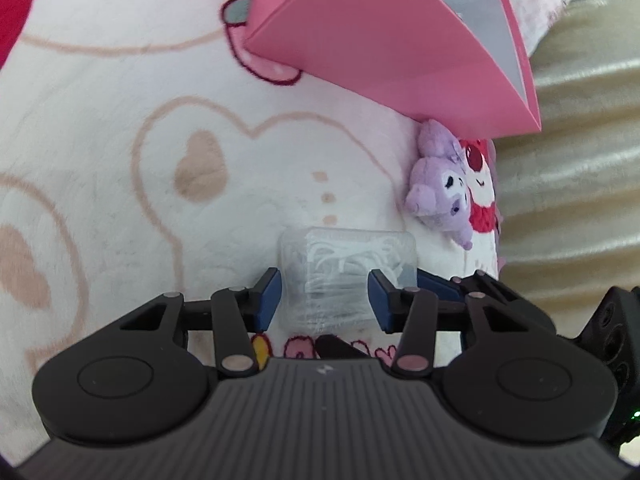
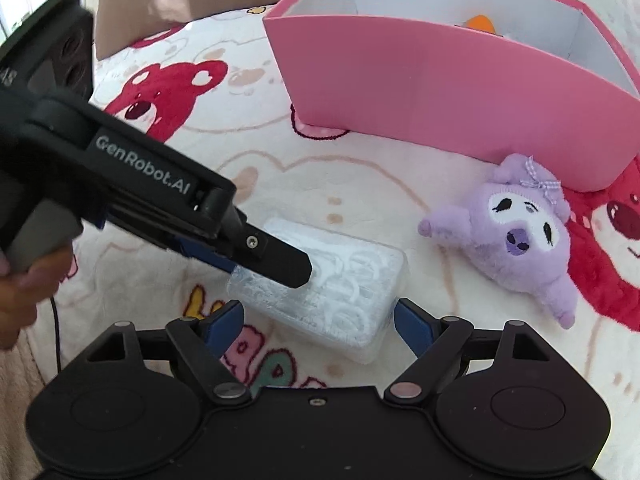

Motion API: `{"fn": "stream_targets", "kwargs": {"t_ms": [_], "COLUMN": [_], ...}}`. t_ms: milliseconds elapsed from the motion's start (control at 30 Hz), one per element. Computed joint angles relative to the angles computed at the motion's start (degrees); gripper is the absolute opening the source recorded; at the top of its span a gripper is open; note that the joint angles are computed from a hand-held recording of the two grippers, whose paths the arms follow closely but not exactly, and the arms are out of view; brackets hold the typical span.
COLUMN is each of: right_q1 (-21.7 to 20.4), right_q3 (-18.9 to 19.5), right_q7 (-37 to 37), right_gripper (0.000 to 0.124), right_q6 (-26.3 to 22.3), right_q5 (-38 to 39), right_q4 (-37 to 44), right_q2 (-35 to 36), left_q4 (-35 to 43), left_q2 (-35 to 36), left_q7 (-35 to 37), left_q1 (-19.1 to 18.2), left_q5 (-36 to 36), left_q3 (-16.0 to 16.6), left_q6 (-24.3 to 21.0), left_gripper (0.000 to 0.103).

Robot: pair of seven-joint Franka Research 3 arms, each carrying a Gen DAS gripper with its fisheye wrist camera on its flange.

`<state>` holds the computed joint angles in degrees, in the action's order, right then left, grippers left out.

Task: Organize objects
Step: 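Close the left gripper on the clear floss pick box, then lift the floss pick box with the left gripper toward the pink box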

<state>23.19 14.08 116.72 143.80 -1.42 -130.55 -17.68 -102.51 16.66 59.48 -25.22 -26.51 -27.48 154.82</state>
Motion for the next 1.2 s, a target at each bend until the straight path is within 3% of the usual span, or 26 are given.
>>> {"fn": "stream_targets", "kwargs": {"t_ms": [400,967,1200], "right_q1": [-0.8,-0.2,-0.3], "right_q3": [2.0,2.4,2.5], "right_q7": [9.9,13.5,13.6], "right_gripper": [0.097,0.096,0.096], "right_q6": [1.6,2.4,3.1], "right_q5": [-7.9,-11.7,-11.5], "right_q4": [0.8,-1.4,-2.2], "right_q2": [3.3,1.6,0.6], "left_q4": [1.1,1.4,2.0], "left_q2": [1.0,0.7,0.1], "left_q7": [-2.3,-3.9,-7.2], "left_q1": [-0.7,-1.6,-3.9], "left_q5": [2.6,6.0,12.9], "left_q3": [0.5,0.8,2.6], "left_q6": [-0.8,-1.3,-1.9], "left_gripper": [0.046,0.046,0.046]}}
